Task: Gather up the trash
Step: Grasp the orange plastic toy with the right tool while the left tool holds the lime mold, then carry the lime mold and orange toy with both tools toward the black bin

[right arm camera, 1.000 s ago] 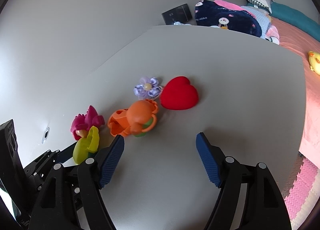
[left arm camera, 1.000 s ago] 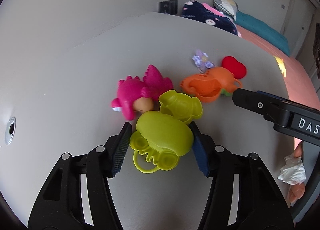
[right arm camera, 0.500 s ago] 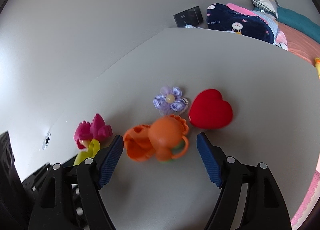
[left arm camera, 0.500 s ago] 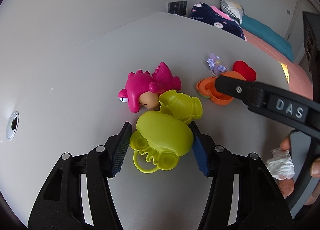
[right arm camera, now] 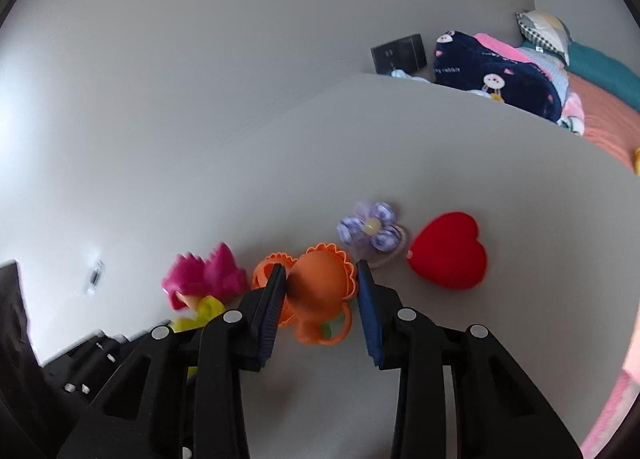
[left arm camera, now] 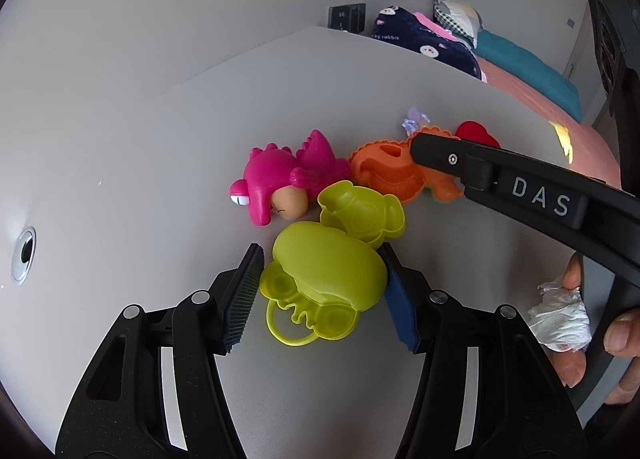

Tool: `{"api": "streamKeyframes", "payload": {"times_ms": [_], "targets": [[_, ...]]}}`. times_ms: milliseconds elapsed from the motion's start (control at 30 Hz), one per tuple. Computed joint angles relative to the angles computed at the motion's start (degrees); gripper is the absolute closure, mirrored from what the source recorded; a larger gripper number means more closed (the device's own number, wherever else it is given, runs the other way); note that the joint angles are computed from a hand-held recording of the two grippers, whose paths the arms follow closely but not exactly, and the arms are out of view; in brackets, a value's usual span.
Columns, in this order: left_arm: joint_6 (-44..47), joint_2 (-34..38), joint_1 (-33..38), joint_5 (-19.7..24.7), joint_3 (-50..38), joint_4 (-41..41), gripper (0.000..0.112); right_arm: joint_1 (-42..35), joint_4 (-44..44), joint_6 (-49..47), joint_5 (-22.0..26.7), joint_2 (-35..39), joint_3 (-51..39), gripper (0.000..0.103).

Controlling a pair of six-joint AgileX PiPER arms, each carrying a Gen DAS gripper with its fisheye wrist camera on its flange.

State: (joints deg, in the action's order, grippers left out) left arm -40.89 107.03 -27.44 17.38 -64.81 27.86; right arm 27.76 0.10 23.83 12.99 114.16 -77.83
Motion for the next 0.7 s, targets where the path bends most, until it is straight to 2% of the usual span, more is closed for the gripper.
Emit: {"api": "streamKeyframes", "payload": {"times_ms": [200, 500, 700], "targets": [[-0.2, -0.6, -0.3, -0.1, -0.1, 0.4, 0.055, -0.5, 4.3, -3.4, -1.1, -2.4, 3.5, 0.066], [-0.4, -1.3, -1.7, -0.1, -0.4, 1.1, 0.055, -1.0, -7.0, 8.2, -2.7, -8.0, 9.7, 0.066], [-4.7, -2.2, -3.7, 0.9, -0.4, 6.0, 0.055, -2.0, -8.3, 9.8, -3.8, -12.0, 13.9, 0.066]]}}
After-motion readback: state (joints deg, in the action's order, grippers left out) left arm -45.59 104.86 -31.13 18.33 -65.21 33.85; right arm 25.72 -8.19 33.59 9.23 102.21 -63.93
